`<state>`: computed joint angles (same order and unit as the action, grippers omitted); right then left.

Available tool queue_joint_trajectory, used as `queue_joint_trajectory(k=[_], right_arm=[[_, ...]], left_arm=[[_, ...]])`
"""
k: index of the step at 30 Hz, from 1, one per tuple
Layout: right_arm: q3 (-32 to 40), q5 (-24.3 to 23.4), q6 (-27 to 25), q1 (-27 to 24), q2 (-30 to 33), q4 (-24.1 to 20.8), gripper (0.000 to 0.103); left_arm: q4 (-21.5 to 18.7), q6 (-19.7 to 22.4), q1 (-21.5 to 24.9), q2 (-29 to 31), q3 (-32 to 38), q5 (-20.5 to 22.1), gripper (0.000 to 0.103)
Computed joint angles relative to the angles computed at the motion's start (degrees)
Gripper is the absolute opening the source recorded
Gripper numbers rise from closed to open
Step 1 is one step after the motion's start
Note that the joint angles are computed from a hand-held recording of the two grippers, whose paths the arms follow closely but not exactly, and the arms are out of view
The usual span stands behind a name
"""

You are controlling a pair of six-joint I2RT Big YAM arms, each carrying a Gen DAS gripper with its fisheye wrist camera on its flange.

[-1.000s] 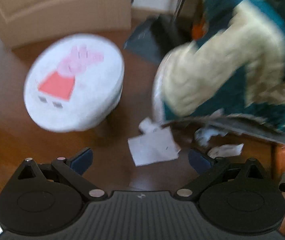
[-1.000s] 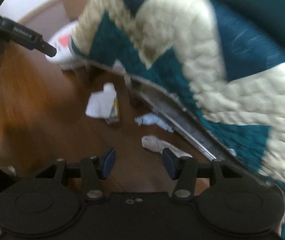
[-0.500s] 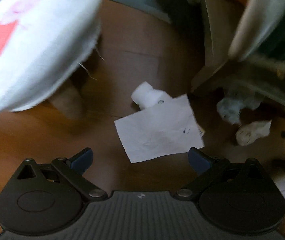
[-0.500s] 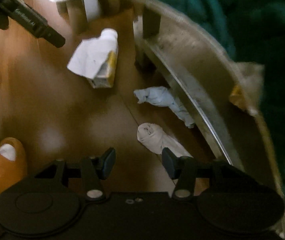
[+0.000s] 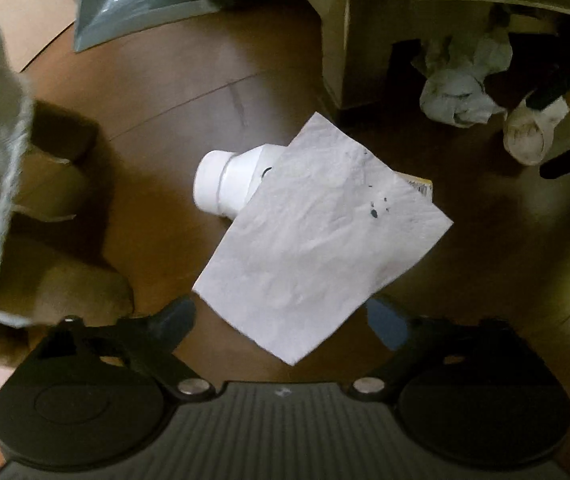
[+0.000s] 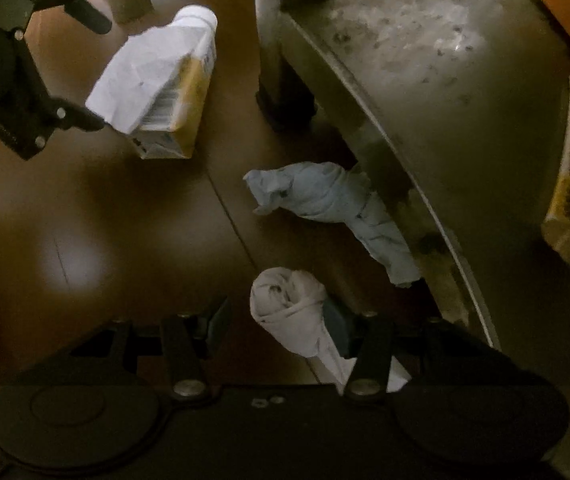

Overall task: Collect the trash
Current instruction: 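Grasp white tissue with left tool while right tool grasps crumpled white tissue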

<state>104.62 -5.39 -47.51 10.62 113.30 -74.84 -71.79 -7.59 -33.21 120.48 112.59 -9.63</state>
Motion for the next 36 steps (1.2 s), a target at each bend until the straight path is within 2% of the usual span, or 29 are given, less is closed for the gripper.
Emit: queue_joint_trajectory(k=[1,4,7,9,10,11,12,13,16,22,26,31,36], right_arm=[[-0.15,0.24,0.02,0.15,0.24,0.17,0.051],[-0.21,0.66,0.07,0.26,0.82,0.3,0.05],[-0.26,0.96,-0.08,0.53,1.39,0.54,0.049],[0.0,0.8,0.02,0.51,1.76,0.36,0.049],[-0.07,0.71,0.25,0.5,1.82,0.41,0.049],[-0.19,0.92,0.64,0.53,1.82,0.6,0.047],[-0.84,1.28,0.96,0.65,1.45,1.06,0.033],[-1.05,1.78,1.39,0.84,1.53,1.29,0.026],[-2.19,1.3,2.37,0.82,0.73,1.67,0.024],[-3.48,-1.06,4.19,-0.09,-2.79,0.44,0.022],[-2.14,-4.4,7.0,-1.26,-5.98,-2.98,0.021],[-0.07,-8.08,9.87,-2.21,-10.32,-6.19,0.021],[5.18,-11.85,12.64,-3.18,-13.95,-9.67,0.021]], left_arm=[[-0.46,0.79,0.12,0.67,0.63,0.41,0.082],[-1.78,-0.14,0.85,2.19,2.03,2.38,0.059],[-0.34,-1.8,1.38,2.01,1.43,4.1,0.052],[0.62,-2.53,1.63,1.57,0.81,5.49,0.034],[0.95,-2.85,1.65,1.41,0.5,5.94,0.029],[0.9,-3.31,1.54,1.43,0.58,6.04,0.023],[0.73,-3.6,1.39,1.43,0.7,5.93,0.017],[0.4,-4.0,1.23,1.57,1.01,5.77,0.016],[-1.4,-6.27,0.96,2.23,2.45,5.24,0.011],[-2.39,-12.97,0.83,-0.25,0.97,5.52,0.007],[-2.66,-15.82,-0.12,-4.39,-1.26,4.94,0.007],[-3.79,-16.66,-1.69,-9.52,-1.19,2.93,0.007],[-5.54,-14.1,-3.39,-11.36,4.79,-1.65,0.007]])
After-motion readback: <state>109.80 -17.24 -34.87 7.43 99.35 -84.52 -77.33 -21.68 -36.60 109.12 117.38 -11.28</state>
